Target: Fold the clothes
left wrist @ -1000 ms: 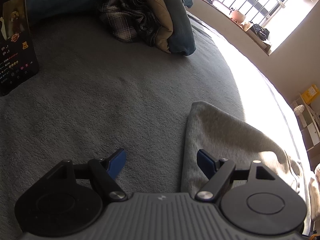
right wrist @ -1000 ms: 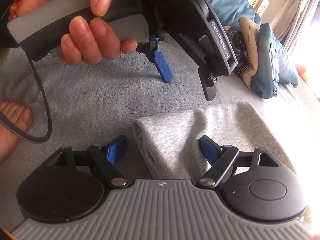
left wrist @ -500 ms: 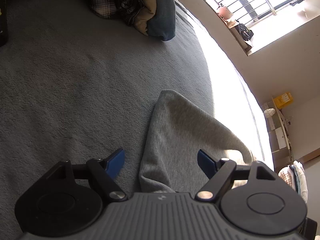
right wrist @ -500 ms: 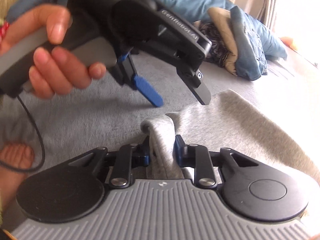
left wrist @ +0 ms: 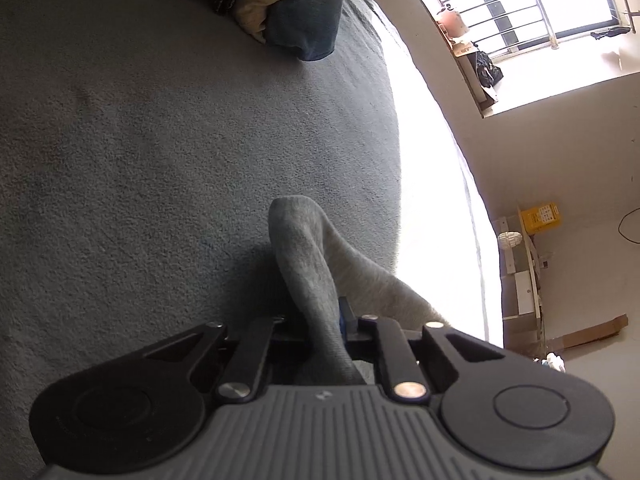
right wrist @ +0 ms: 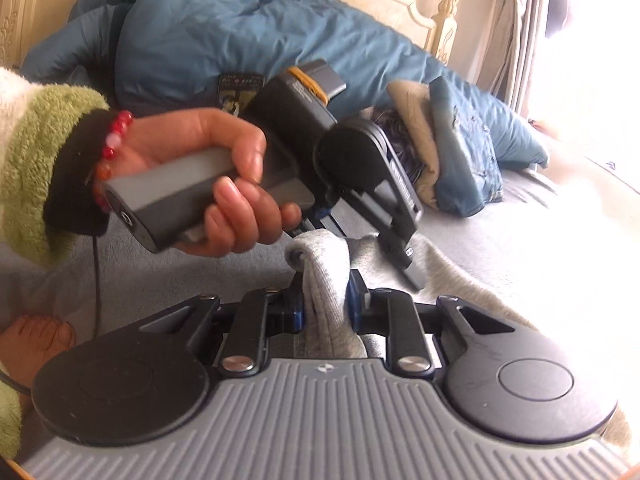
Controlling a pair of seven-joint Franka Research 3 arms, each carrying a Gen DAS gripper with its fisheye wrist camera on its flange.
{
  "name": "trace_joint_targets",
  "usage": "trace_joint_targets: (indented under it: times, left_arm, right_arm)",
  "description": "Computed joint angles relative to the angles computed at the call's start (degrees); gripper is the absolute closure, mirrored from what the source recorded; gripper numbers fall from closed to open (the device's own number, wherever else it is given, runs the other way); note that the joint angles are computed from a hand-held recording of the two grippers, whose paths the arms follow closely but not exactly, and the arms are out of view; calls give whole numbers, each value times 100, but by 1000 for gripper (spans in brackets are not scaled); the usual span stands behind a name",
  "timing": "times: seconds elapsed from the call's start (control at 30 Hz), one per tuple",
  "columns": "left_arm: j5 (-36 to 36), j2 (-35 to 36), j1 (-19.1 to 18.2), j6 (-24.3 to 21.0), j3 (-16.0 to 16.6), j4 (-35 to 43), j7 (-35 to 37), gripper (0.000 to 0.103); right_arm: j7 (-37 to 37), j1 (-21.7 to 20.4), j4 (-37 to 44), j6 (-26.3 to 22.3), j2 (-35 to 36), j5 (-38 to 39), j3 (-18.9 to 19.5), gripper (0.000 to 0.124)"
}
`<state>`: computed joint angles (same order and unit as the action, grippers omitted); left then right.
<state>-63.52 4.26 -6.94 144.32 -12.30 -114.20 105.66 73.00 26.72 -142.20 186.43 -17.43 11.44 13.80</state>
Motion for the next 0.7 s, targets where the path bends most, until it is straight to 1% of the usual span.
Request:
trace_joint_targets:
  times: [0.1, 0.13, 0.23, 0.4, 0.47, 0.57, 0.63, 0.7]
  left_arm:
    - [213, -71, -119, 201, -73, 104, -151, 91]
    - [306, -100, -162, 249, -90, 146, -214, 91]
    - [717, -181, -337, 353, -160, 364, -459, 92]
    - [1848, -56, -743, 470, -356, 982, -1071, 92]
    - [2355, 135, -916, 430, -460, 1350, -1352, 92]
    - [3281, 585, -1204, 262, -633, 2058, -1828, 92]
    - [3885, 963, -1429, 16, -743, 2610, -2168, 92]
    - [4480, 1388, -1705, -310, -842, 3208, -2447, 92]
  right_arm:
    - [75, 44, -95, 99, -168, 94, -113, 106]
    - [86, 118, -156, 169, -242, 134, -208, 106]
    - [85, 159, -457, 438, -586, 186, -318, 106]
    - [179, 41, -978, 931, -1202, 319, -361, 106]
    - [275, -108, -1219, 1122, -1502, 442, -311, 106]
    - [481, -487, -1659, 1321, -2055, 747, -111, 106]
    - [631, -734, -1931, 1385, -2435, 946, -3, 106]
    - [839, -1067, -2241, 1323, -2891, 1215, 179, 106]
